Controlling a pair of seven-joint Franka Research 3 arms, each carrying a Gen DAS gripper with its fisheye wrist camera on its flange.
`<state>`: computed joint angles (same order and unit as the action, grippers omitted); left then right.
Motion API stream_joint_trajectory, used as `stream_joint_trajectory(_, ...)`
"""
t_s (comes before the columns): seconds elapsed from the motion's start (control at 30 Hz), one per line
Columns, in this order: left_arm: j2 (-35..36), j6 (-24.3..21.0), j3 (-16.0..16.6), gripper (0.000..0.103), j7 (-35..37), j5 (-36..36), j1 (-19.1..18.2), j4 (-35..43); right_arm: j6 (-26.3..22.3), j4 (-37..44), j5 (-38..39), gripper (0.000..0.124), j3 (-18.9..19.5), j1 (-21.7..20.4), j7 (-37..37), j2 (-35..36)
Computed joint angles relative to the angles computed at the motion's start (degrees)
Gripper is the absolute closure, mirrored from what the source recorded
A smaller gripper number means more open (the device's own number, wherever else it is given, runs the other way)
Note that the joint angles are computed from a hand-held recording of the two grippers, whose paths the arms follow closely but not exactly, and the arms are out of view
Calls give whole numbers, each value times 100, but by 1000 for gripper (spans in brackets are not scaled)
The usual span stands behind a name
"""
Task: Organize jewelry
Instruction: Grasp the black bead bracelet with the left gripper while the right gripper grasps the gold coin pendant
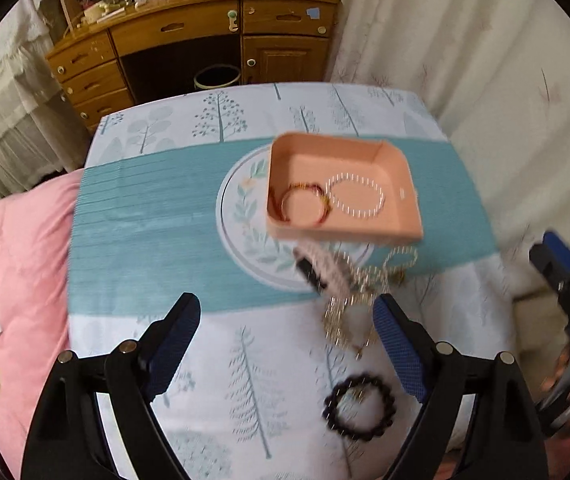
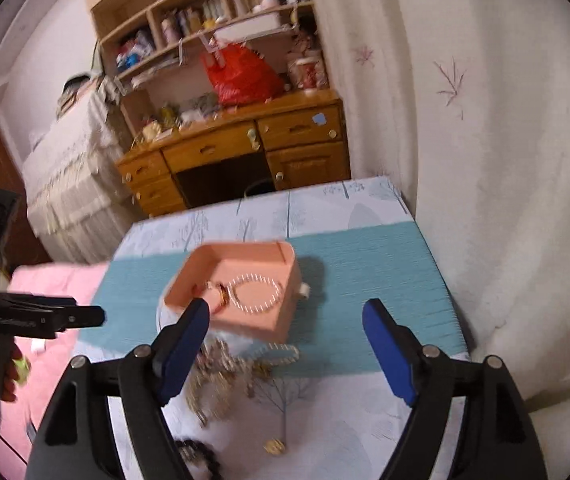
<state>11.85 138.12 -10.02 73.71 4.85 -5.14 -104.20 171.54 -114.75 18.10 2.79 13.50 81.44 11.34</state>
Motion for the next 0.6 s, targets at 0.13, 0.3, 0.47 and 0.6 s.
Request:
stream_joint_trajectory(0.13, -328, -169, -22, 16, -423, 295, -177, -500, -244, -248, -369, 44, -41, -8, -489, -167)
stream_joint_trajectory(0.3, -669, 88, -120, 14, -727, 66, -292, -1286, -803, -490, 235, 43, 207, -220, -1739, -358)
stream_joint_trajectory(0.47, -820, 530, -202, 14, -1000, -273, -439, -2038, -1457, -524, -359, 43, -5, -44, -1700, -321)
stream_joint_trajectory(0.6, -778, 621, -218, 14, -1356, -427, -510, -2326, -1675, -682, 21, 43, 103, -104, -2273, -314)
